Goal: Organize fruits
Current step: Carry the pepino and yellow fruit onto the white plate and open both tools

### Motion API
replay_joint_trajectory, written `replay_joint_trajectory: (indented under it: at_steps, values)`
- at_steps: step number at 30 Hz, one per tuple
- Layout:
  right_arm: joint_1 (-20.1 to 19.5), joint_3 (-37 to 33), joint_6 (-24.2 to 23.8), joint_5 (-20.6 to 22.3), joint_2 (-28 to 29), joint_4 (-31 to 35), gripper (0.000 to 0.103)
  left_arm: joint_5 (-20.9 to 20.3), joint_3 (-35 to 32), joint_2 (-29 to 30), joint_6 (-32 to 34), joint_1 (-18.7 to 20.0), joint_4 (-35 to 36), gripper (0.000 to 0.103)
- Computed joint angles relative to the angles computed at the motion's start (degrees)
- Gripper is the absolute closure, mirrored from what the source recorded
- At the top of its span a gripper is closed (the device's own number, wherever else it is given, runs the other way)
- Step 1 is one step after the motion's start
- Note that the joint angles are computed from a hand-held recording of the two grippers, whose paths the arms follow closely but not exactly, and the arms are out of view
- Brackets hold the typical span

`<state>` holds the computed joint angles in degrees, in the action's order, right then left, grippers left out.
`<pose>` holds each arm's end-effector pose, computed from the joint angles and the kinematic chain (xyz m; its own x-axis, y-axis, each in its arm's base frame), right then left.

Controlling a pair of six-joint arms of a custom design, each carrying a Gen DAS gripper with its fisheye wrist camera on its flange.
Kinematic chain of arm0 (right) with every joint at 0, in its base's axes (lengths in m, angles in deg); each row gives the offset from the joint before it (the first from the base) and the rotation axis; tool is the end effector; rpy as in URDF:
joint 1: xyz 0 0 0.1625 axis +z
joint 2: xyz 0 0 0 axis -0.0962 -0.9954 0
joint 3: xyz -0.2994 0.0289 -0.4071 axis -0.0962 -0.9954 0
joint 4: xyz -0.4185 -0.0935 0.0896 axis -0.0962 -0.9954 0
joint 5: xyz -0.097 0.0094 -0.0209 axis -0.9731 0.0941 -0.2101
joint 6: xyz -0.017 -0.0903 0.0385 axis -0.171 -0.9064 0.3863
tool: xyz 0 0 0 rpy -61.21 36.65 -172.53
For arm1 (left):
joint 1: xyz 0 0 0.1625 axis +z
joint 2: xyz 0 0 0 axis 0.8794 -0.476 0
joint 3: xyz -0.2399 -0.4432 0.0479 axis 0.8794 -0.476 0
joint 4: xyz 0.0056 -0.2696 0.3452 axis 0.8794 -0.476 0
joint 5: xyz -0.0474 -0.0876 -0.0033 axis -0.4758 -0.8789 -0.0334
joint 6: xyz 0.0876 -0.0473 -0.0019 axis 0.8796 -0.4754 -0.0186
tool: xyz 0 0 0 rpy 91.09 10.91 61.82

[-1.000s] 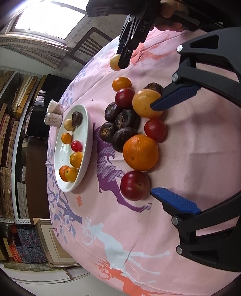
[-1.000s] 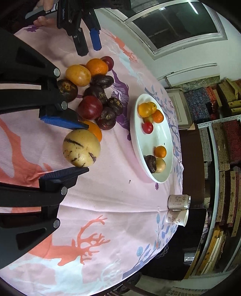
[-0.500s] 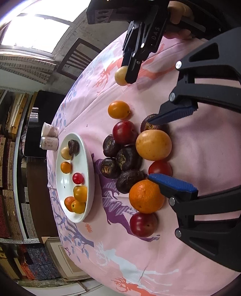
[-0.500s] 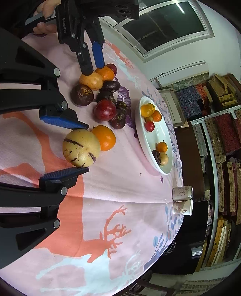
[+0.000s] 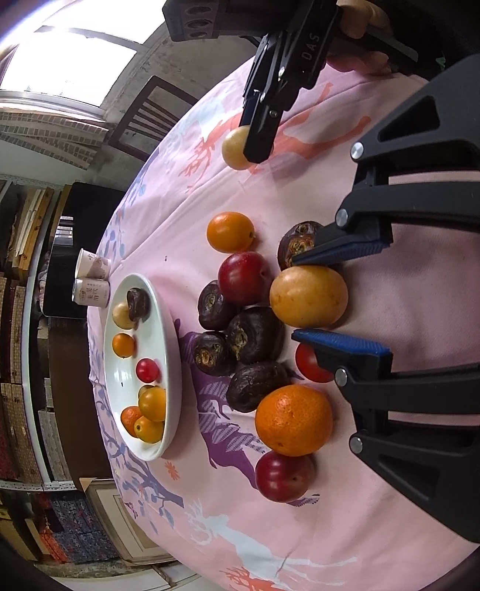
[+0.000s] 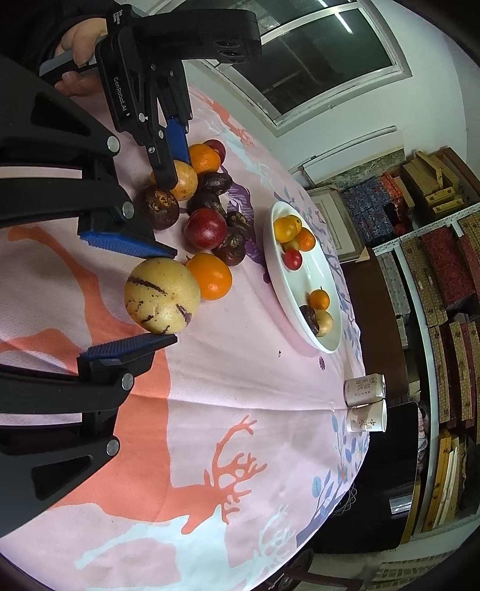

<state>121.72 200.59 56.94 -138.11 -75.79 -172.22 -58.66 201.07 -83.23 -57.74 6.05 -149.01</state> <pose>0.2777 -0.3571 -0.0479 -0.8795 -0.2572 0.4004 -0.4531 0.7097 -0.5395 0.0415 -0.3810 0.2738 -0.7310 0.3637 -0.5773 0.6102 0.7272 -0.3145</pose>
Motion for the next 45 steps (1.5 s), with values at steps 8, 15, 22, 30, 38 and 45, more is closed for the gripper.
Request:
replay_joint_trajectory:
  at_steps: [8, 15, 22, 30, 38, 45]
  values:
    - [0.0, 0.4, 0.2, 0.6, -0.1, -1.5, 0.063, -4.6, -0.7, -6.6, -1.7, 0.0, 2.0, 0.069]
    - [1.4, -1.2, 0.2, 2.3, -5.7, 6.0, 0.063, -6.3, -4.6, -8.4, -1.1, 0.6, 4.4, 0.069]
    - [2.6, -12.0, -2.3, 1.7, -10.1, 20.7, 0.062, -8.5, -14.7, 2.5, -0.6, 3.3, 4.4, 0.069]
    - [-1.8, -25.7, -2.3, 0.4, -5.9, 31.7, 0.062, -8.3, -23.4, 13.1, -1.3, 7.1, 5.8, 0.069]
    - [-2.4, -27.8, -1.7, 1.2, -3.6, 30.4, 0.039, -9.1, -23.5, 11.8, -2.1, 8.2, 2.8, 0.034]
    - [0.6, -18.1, -1.1, -1.9, -6.6, 27.3, 0.037, -11.7, -14.9, 1.0, -0.8, 7.7, -0.2, 0.016]
